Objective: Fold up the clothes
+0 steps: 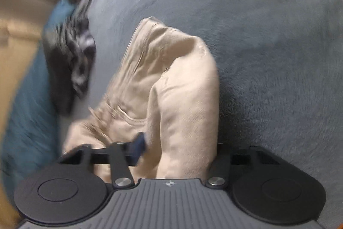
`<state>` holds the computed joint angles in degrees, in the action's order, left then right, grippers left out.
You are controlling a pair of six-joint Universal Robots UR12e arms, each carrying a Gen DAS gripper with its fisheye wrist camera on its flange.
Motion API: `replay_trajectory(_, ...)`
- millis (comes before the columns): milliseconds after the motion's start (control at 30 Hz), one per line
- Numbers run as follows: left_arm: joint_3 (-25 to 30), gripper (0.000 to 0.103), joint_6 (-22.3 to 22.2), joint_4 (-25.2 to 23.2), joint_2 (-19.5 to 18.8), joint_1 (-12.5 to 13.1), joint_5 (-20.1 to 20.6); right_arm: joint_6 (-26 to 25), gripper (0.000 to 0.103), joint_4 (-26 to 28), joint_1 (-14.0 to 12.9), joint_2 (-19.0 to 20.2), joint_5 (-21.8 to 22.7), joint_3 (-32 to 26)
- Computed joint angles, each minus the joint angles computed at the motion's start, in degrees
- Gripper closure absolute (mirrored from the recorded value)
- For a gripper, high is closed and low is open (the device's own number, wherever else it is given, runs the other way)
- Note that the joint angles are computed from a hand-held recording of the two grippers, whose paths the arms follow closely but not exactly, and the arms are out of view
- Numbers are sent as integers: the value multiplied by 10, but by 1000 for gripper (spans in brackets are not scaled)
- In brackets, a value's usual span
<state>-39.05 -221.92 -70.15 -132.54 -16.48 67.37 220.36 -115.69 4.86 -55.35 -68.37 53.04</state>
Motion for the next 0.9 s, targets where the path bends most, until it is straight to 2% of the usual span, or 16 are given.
replay_trajectory(67,33,96,34,-45,-12,-6,37,-59,93,37,12,8,-47,-40)
replay_trajectory(167,12,98,65,-18,7,-3,56,-153,95,34,28,17,-112,-91)
replay_trajectory(267,-11,99,105,2,31,5,72,-261,95,52,39,33,-169,-154)
replay_trajectory(333,-29,99,129,2,48,15,74,-318,95,64,38,41,-186,-185)
replay_trajectory(433,-63,98,158,10,70,27,77,-366,95,83,25,38,-168,-190)
replay_trajectory(533,-87,98,172,25,77,30,82,-359,90,97,16,38,-149,-169)
replay_trajectory(600,-104,98,192,36,78,25,95,-348,72,108,14,42,-151,-155)
replay_trajectory(633,-105,98,197,26,76,25,97,-333,68,127,13,49,-153,-157)
replay_trajectory(733,-109,96,170,2,67,35,54,-288,56,183,10,68,-143,-171)
replay_trajectory(800,-127,90,151,20,75,45,21,-261,48,193,6,68,-135,-172)
replay_trajectory(833,-136,81,140,30,80,50,5,-251,46,194,2,66,-124,-171)
replay_trajectory(867,-145,69,128,40,84,55,-11,-241,39,193,-2,63,-112,-170)
replay_trajectory(900,-153,63,108,47,88,61,-29,-230,33,195,-5,64,-102,-174)
